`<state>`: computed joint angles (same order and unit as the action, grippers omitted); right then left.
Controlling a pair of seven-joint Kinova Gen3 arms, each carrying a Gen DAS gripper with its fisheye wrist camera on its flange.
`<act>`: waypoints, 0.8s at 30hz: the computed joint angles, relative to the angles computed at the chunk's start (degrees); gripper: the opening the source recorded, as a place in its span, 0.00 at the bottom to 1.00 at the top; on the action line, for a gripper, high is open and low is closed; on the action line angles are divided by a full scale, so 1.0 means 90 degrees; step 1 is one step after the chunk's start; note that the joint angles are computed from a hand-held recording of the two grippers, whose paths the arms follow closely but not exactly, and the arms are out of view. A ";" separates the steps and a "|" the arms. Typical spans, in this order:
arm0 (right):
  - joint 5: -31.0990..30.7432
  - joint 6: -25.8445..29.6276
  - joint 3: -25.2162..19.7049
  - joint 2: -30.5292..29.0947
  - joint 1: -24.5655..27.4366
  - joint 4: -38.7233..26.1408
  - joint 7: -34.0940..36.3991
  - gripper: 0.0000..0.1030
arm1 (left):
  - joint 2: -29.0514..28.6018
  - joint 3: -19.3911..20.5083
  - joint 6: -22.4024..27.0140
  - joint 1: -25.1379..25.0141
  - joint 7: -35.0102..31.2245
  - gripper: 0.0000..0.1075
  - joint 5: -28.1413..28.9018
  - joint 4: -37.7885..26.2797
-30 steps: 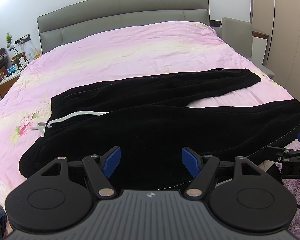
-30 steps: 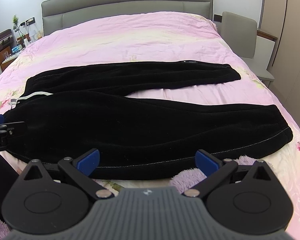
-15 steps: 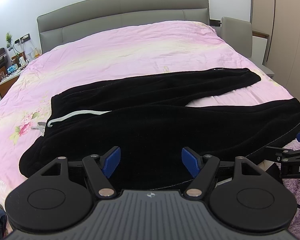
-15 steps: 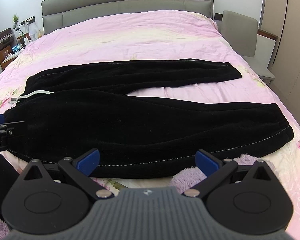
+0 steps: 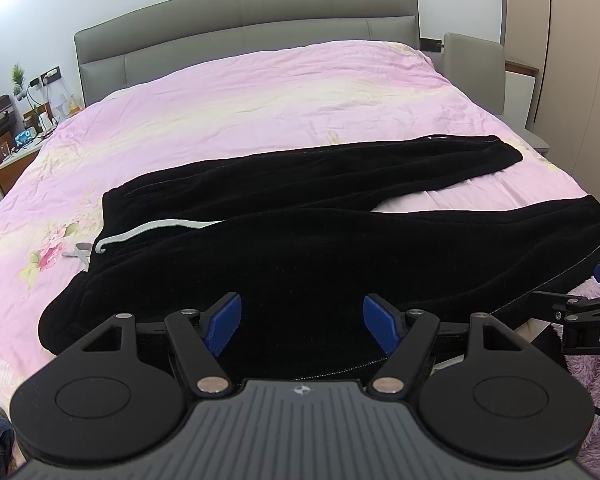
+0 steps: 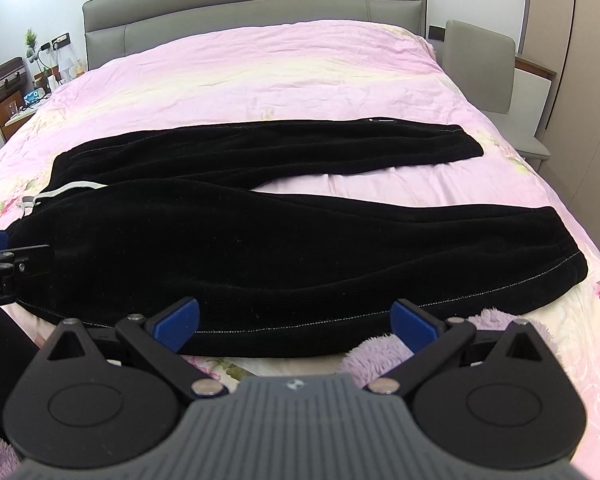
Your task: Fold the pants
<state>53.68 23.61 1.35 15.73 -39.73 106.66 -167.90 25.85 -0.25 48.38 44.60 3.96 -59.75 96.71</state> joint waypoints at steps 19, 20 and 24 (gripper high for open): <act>-0.0116 -0.0026 -0.0060 -0.0023 0.0084 0.0007 0.0167 0.95 | -0.0038 0.0016 -0.0050 -0.0038 -0.0089 0.77 -0.0009 0.0033; -0.0223 -0.0046 -0.0105 -0.0028 0.0165 -0.0003 0.0351 0.95 | -0.0066 0.0013 -0.0081 -0.0048 -0.0135 0.77 -0.0048 0.0069; -0.0558 -0.0457 -0.0093 -0.0116 0.0522 0.0122 0.1104 0.95 | -0.0357 0.0042 -0.0465 -0.0279 -0.0444 0.77 -0.0202 0.0396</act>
